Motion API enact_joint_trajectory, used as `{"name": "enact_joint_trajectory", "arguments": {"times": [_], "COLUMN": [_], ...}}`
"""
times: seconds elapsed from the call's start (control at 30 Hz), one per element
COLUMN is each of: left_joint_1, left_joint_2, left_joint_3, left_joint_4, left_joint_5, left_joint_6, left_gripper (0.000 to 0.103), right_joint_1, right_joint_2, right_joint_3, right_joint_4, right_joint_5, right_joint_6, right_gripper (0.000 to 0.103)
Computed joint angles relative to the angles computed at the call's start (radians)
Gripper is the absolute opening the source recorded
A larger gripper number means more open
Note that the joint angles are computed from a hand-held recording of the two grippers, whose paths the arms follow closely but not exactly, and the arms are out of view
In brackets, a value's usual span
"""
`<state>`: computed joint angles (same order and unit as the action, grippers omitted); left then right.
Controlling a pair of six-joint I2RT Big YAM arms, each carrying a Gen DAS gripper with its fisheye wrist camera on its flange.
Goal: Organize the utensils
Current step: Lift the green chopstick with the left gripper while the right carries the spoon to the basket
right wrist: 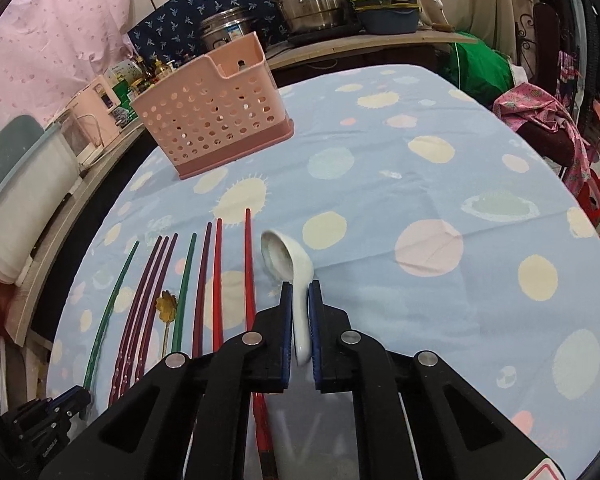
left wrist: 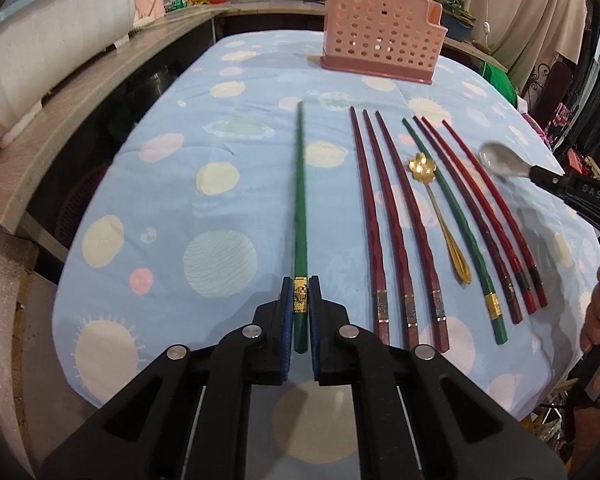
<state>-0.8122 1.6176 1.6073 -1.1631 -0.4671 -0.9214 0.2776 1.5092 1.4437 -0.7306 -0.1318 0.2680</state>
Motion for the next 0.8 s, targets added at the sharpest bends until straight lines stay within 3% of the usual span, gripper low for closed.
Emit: {"name": "enact_joint_trajectory", "arguments": {"times": [0.27,0.47,0.63,0.8], "left_joint_1": [0.027,0.064,0.128,0.187], "left_joint_2": [-0.034,-0.02,0.031,0.147], "left_joint_3": [0.067,0.203,0.375,0.638], "left_joint_4": [-0.011,-0.025,-0.034,-0.088], "left_joint_5": [-0.036,-0.111,-0.102,-0.101], "left_joint_6": [0.037,0.134,0.228,0.322], "left_gripper": [0.007,0.007,0.007,0.007], "right_joint_1": [-0.017,-0.014,-0.008,-0.008], "right_joint_2": [-0.031,-0.009,0.033,0.101], "right_joint_3": [0.05,0.11,0.194,0.323], "right_joint_4": [-0.015,-0.013,-0.018,-0.039], "right_joint_5": [0.01,-0.001,-0.011,-0.025], "right_joint_6": [-0.045,-0.073,-0.088,-0.102], "right_gripper": [0.006,0.006,0.006,0.006]}}
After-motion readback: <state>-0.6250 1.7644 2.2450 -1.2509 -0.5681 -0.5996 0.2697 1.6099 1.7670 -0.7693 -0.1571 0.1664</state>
